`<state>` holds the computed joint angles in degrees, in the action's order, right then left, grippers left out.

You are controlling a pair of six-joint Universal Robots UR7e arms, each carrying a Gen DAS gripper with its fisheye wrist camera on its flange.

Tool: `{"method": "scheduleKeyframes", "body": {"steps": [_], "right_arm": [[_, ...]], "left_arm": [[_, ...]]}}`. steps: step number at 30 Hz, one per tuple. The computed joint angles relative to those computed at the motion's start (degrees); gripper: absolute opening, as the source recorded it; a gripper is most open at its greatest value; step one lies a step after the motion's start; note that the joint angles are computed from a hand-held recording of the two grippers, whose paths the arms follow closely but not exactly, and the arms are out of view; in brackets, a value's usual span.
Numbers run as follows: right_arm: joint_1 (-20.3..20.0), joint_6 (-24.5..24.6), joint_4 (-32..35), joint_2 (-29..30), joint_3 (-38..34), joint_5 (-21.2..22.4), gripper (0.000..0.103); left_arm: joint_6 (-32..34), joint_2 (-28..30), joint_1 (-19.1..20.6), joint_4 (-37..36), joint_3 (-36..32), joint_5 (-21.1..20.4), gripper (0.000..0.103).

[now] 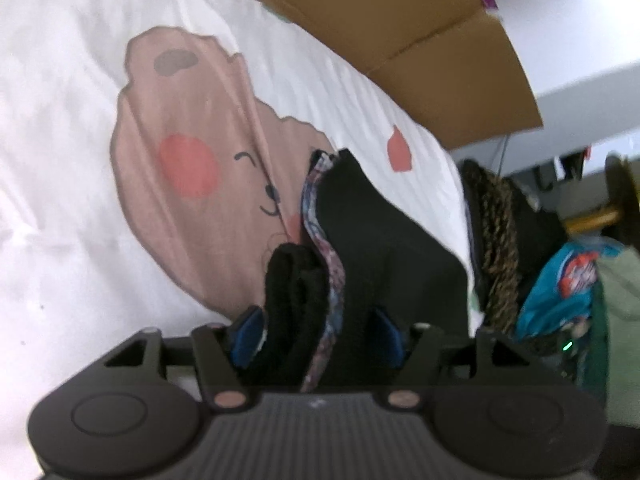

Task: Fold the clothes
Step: 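Close both grippers on the folded edge of the shorts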

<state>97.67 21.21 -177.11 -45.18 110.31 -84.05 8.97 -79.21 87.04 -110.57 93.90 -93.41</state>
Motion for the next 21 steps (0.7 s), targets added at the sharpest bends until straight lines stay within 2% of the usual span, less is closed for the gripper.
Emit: {"method": "scheduleKeyframes", "body": {"steps": [2,3,4,6,12,21], "right_arm": [[-0.02,0.35,-0.33,0.85,-0.4,0.27,0.035],[0.08,0.44,-0.38,1.2,-0.68,0.32,0.029],[0.27,0.96,0.02,1.27,-0.97,-0.13,0.015],[0.61,2.43,0.16,1.27,-1.26,-0.81,0.01],[3.73,1.29,3.85,0.05,-3.06,-6.18,0.008],[6.48,1.36,5.8,-1.61,-4.31,-10.55,0.007]], "left_arm": [[0.16,0.17,-0.34,0.31,0.09,0.17,0.053],[0.62,0.08,-0.94,0.34,0.35,1.2,0.051],[1.07,-0.01,-1.54,0.36,0.62,2.22,0.046],[0.2,-0.37,-2.73,0.51,0.92,4.31,0.041],[-1.42,-2.47,-5.1,0.01,2.53,6.45,0.034],[-2.95,-8.28,-8.0,-4.64,8.12,7.32,0.032]]}}
